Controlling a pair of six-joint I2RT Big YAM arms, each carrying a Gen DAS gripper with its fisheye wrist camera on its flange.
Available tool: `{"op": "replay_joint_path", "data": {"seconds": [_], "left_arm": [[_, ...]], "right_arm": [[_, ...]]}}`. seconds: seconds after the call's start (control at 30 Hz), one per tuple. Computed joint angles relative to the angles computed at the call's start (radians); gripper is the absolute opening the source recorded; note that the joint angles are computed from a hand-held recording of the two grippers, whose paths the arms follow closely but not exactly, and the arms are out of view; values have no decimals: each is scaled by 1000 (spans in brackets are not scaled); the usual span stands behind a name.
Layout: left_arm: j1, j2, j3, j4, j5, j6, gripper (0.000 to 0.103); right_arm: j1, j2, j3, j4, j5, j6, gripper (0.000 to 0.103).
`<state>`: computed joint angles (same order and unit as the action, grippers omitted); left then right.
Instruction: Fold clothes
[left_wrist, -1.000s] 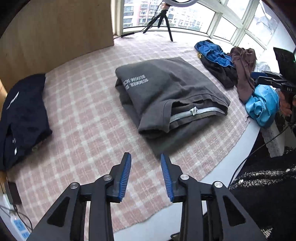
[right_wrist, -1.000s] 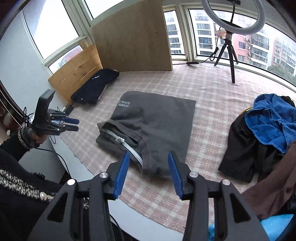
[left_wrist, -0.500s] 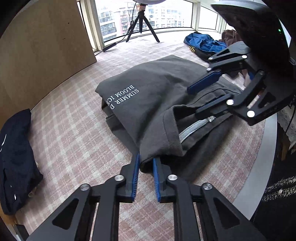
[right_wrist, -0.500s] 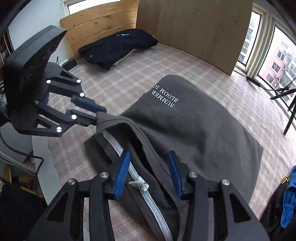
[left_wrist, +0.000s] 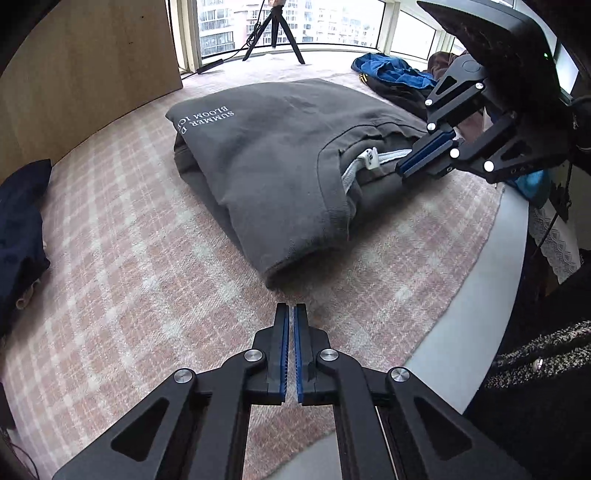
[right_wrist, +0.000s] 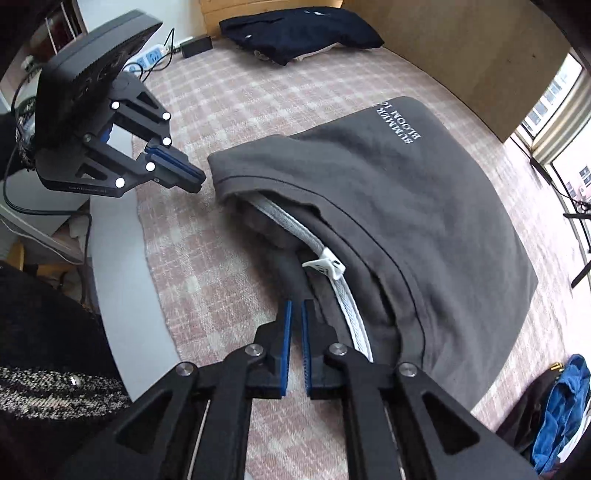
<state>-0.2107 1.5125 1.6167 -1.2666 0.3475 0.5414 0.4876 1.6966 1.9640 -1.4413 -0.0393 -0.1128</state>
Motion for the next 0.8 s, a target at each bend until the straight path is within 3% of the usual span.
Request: {"op": "replay_joint_path", "data": {"seconds": [0.03,0.1,0.13,0.2,0.27,0.3,0.37,0.4,0.47,0.63,0.7,0.77,0.8], "left_arm": [[4,-12,2,7,-1,-6,4],[5,-26,14,24,0,-15,4],[3,-30,23,33,2,-19,4],[-6,-26,44,41,12,-23,9],[-19,-11,70,40,28,-26,24],[-24,9,93,28,39,-29,24],[-43,35,117,14,51,-21,25],[-57,34,107,19,40,-4,26],[-81,36,93,12,5,48,39],[-107,49,73,23,-74,114,40],[-105,56,82,23,-73,118,38],[-102,64,96,12,-82,124,20],[-101,69,105,2,-86,128,16]], "right_arm": [[-10,-16,-7,0,-8,20,21],[-46,-80,-61,47,-2,121,43],[-70,-122,-106,83,-4,193,45],[-126,-211,-211,160,-7,362,46],[-177,-303,-343,236,5,545,46],[-202,-344,-407,261,-8,629,46],[-242,-402,-510,305,-101,740,46],[-252,-421,-549,330,-147,773,46],[-242,-440,-599,359,-188,815,46],[-209,-439,-678,511,-321,962,46],[-187,-426,-687,563,-334,1000,46],[-168,-403,-669,572,-312,1008,44],[-161,-394,-658,568,-303,1007,32]]}}
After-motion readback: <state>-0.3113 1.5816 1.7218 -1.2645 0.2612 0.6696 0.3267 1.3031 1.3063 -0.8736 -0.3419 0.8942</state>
